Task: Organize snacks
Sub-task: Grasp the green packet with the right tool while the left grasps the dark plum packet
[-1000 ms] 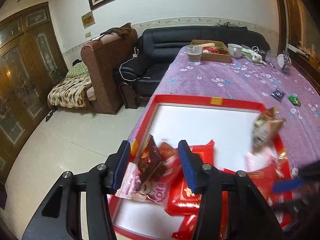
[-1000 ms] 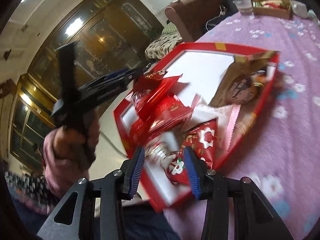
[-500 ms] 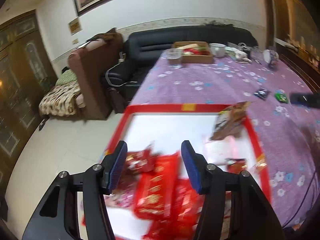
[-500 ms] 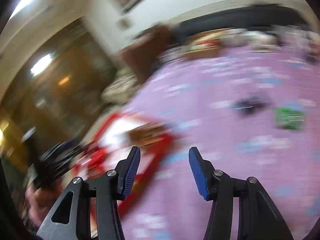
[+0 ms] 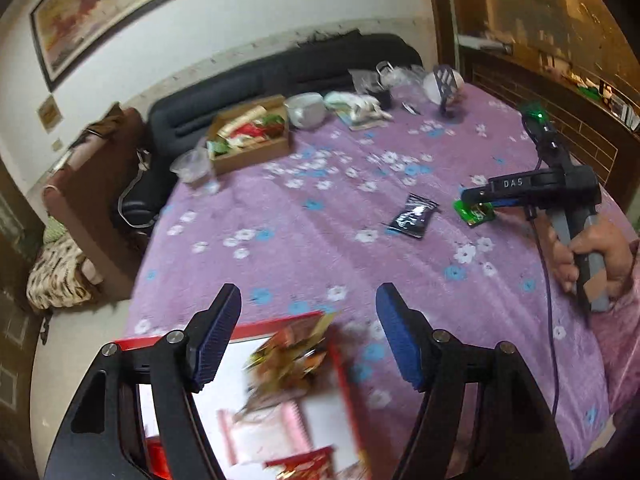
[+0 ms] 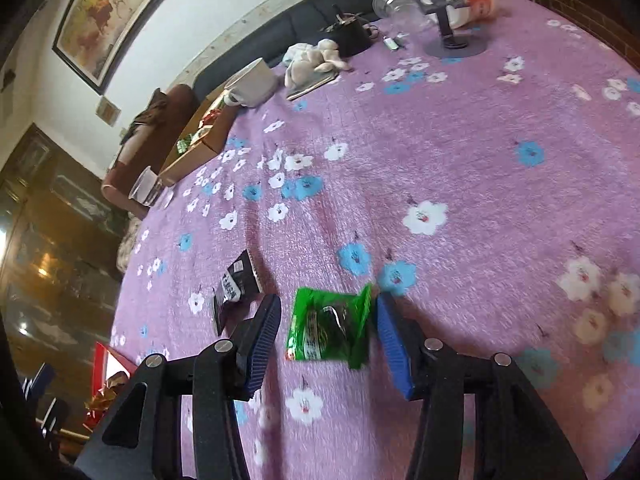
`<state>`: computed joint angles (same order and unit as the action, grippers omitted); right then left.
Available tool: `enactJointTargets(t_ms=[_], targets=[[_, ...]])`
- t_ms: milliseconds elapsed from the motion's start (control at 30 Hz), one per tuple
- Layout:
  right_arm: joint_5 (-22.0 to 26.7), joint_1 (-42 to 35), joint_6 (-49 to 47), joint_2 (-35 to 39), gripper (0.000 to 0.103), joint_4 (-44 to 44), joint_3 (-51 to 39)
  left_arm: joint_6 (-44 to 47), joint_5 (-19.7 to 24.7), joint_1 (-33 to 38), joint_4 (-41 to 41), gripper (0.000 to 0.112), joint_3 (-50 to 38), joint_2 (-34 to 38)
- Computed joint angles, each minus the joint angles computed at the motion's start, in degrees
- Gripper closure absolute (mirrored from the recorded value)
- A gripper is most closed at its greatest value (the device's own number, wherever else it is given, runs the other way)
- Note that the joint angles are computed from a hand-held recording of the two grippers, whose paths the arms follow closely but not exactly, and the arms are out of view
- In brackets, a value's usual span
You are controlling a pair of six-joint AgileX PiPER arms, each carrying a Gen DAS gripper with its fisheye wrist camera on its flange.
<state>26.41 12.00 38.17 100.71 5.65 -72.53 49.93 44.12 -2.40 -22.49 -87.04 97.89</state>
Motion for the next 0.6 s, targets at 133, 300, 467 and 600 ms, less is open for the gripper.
enactJointTargets(t_ms=[133, 300, 467, 600], targets=[[2.8, 4.6, 8.4, 2.2, 0.053, -13.5, -3.3, -6.2, -0.2, -4.6, 6.2, 0.043, -2.8, 3.5], [14.5, 12.4, 18.1, 7.0, 0.065, -33.2, -10.5, -10.8, -3.4, -10.5, 12.5, 0.043, -5.0, 7.0], [18.2, 13.0, 24.2, 6.4, 0.074, -37.7, -9.8, -14.8, -2.7, -15.1, 16.7, 0.043, -12.5, 13.5], [9.3, 6.8, 25.4, 0.8, 0.075, -30.5, -2.4, -12.3, 1.9, -17.6, 15.2, 0.043, -19.3, 18.8]])
